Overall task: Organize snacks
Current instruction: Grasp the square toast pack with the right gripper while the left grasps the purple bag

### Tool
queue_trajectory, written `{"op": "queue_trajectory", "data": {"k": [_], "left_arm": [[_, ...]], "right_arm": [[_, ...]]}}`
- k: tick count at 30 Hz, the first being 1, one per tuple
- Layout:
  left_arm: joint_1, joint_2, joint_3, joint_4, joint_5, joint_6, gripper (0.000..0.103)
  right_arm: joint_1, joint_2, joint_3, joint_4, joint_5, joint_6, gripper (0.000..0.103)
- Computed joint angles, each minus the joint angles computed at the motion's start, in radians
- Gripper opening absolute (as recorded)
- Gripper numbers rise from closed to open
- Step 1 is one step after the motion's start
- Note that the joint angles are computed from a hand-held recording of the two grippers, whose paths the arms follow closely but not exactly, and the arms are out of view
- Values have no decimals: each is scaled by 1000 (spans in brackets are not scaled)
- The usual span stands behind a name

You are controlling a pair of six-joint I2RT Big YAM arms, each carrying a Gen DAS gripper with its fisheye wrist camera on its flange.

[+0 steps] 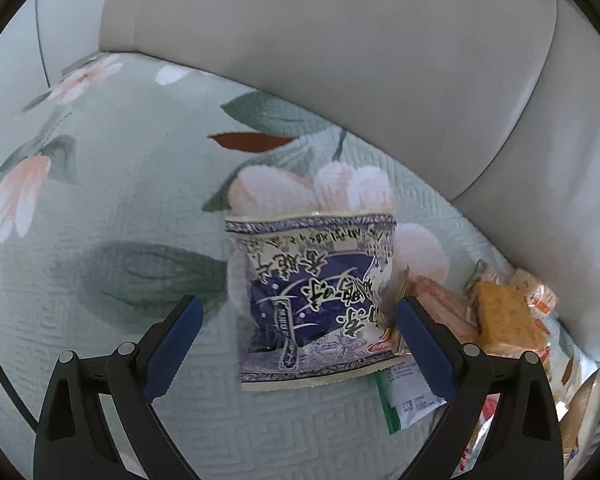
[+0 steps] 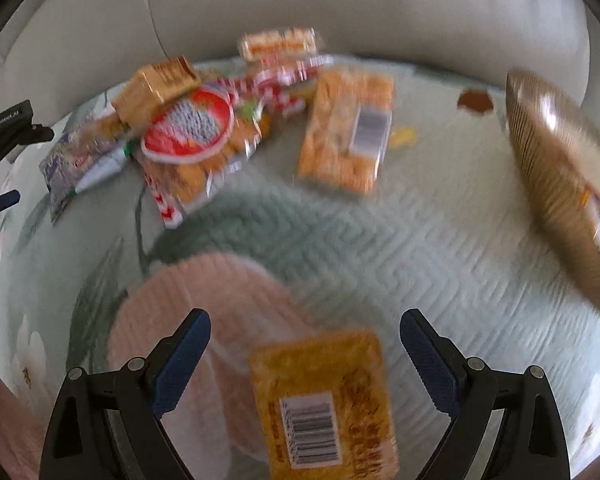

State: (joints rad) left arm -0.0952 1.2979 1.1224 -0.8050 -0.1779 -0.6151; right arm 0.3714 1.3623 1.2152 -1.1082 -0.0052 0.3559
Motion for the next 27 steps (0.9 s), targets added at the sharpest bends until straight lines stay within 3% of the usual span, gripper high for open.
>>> {"op": "queue_trajectory", "data": {"k": [6,9,12,21,27], "left_arm": [[1,63,9,6,15,-30,97],[18,65,-21,53,60,-82,100],[16,64,-45,97,60,-118,103],[-78,69,-105,228,-161,-98,103],[-86,75,-95,215,-177,-98,103]], "right_arm": [[37,-23,-47,10,65,-5,95],[38,-55,-89,63,74,22,96],[39,-76,-127,121,77,37,103],[111,-153,-247,295,258,37,103],[119,-180,-268,299,283,42,103]]}}
